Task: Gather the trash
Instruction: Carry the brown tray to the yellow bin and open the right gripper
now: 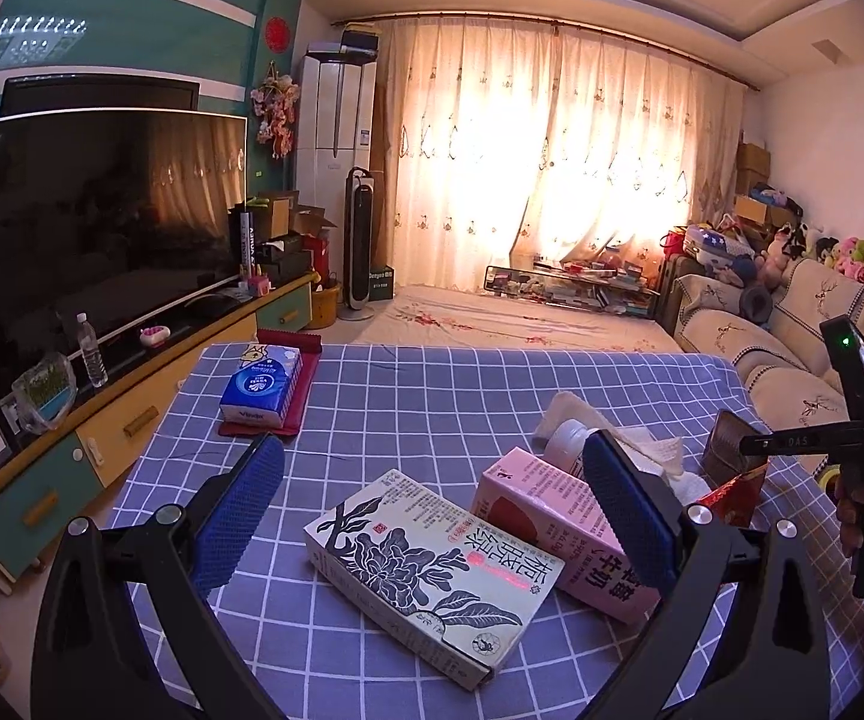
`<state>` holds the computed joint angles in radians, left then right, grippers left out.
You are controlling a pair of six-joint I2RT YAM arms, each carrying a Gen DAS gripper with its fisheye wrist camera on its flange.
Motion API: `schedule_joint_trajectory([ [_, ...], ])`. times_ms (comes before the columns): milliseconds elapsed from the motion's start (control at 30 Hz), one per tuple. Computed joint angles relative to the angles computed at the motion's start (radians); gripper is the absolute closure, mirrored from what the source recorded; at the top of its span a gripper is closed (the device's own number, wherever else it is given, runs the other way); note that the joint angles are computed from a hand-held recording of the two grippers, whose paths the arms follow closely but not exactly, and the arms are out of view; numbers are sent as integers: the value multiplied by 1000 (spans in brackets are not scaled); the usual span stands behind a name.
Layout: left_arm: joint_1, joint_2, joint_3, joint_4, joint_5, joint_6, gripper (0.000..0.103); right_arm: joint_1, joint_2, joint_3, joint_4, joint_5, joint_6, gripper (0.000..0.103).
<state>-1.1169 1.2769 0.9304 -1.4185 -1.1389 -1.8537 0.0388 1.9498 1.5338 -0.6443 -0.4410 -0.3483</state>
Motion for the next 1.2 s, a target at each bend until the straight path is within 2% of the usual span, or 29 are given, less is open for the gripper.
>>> schedule_joint_trajectory([
  [333,-25,13,12,-43,-9,-50,5,-67,-22,48,-25,-81,33,92],
  [600,-45,16,16,-79,-21,-100,5,-205,-159,-7,25,-119,20,92],
  [733,-58,24,23,-100,-23,-126,5,-312,-166,-16,51,-80,6,92],
  [900,-64,30,33,-118,-25,-141,5,-423,-88,6,53,-16,-21,92],
  [1200,-67,42,44,-114,-18,-134,5,-497,36,18,82,92,-55,91],
])
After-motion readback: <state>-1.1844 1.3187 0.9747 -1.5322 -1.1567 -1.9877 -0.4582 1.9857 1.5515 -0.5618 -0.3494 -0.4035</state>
